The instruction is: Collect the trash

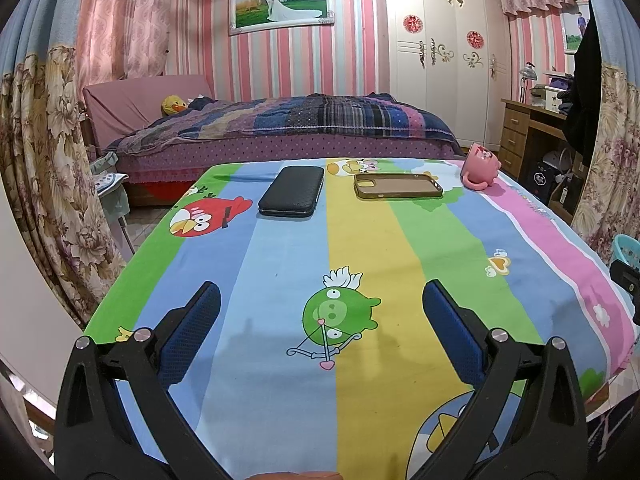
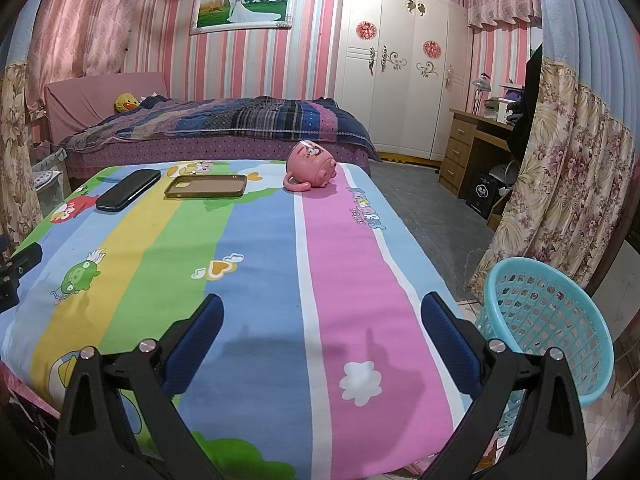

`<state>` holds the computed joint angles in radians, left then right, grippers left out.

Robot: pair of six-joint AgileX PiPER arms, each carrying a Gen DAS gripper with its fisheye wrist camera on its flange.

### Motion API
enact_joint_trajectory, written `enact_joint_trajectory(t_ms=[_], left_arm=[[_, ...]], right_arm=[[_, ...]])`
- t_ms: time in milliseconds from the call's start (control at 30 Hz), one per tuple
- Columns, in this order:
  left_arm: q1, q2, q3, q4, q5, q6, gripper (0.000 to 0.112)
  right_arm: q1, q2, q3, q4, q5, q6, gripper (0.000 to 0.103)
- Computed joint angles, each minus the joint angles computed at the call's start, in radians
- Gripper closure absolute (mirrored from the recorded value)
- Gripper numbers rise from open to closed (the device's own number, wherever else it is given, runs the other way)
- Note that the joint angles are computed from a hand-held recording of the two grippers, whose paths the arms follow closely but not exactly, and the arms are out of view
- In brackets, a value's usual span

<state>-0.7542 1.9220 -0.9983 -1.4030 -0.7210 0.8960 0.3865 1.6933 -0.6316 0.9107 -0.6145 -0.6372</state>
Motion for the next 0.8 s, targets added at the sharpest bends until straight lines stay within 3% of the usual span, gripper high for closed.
enact_joint_trajectory(t_ms=[800], left_arm=[[0.003,-0.002,0.003,0.003,0.002,-0.004,0.015]], right_arm=[[-0.006,-0.002,0.004,-0.010,0.001,0.007,0.006]])
